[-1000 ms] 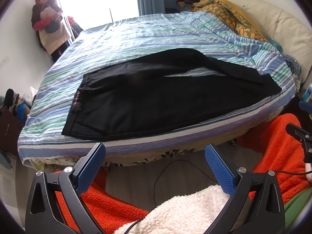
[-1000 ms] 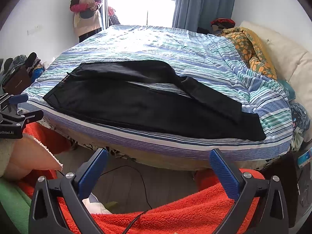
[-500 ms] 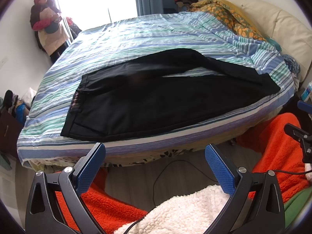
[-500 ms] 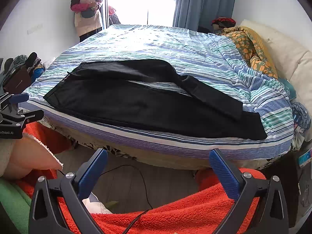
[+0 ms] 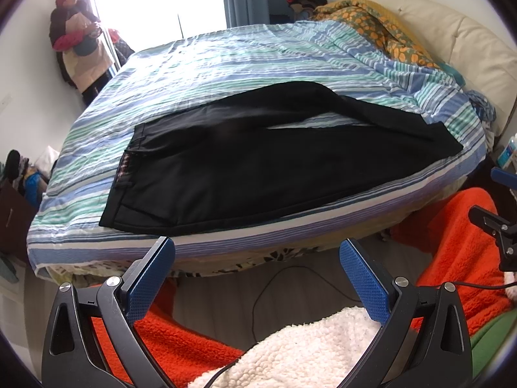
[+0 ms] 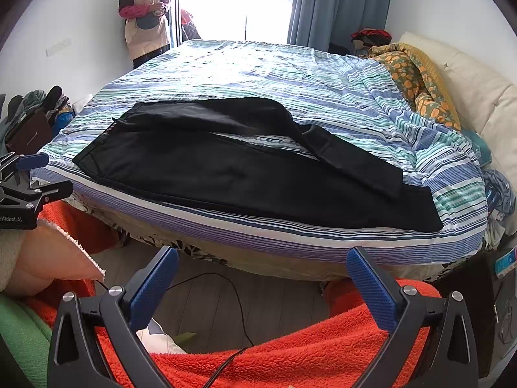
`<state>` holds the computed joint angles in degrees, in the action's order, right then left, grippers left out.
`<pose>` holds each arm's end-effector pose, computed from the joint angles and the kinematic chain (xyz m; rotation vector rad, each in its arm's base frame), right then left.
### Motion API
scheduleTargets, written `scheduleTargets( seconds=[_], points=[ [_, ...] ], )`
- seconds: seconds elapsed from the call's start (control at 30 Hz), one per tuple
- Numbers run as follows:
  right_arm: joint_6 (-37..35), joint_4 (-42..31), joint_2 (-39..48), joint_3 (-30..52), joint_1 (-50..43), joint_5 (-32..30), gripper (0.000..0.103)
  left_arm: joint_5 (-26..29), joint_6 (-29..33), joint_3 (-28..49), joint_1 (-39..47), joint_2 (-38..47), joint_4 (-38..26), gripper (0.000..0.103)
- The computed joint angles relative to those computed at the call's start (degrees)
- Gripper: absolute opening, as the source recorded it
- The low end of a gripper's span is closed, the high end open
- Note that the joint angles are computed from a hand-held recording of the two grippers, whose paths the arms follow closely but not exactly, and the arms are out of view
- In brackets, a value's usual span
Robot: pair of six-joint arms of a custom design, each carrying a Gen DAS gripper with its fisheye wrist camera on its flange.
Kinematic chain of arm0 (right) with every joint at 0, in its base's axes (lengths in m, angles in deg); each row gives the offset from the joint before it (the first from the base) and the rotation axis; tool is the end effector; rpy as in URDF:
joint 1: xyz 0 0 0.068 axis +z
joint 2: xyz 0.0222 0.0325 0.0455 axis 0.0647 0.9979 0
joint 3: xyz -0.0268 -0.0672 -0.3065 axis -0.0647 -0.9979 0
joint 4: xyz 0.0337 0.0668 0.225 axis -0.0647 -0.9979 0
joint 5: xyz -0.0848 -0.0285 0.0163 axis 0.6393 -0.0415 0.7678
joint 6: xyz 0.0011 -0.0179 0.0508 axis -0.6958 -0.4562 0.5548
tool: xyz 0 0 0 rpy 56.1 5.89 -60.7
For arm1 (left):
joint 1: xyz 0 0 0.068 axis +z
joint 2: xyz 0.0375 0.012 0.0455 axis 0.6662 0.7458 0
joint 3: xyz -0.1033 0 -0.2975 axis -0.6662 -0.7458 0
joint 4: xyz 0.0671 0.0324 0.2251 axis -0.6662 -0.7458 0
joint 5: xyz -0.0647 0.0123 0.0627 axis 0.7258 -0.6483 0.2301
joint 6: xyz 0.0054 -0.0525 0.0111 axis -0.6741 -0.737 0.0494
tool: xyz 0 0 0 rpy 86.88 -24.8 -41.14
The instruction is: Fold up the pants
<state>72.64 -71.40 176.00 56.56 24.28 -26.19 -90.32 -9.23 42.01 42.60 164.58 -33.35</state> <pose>0.2555 0.0933 0.2000 -0.4470 2.4126 0.0622 0.2560 0.0058 0.1886 0.0079 2.4893 0.0931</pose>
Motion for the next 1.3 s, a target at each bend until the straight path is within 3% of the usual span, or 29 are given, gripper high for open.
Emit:
scheduleTargets(
  seconds=[1.3],
  points=[
    [-0.48, -0.63, 0.99, 0.52, -1.04, -2.08, 0.103, -1.22, 0.73, 1.39, -1.79, 0.55, -0.52, 0.102]
  ],
)
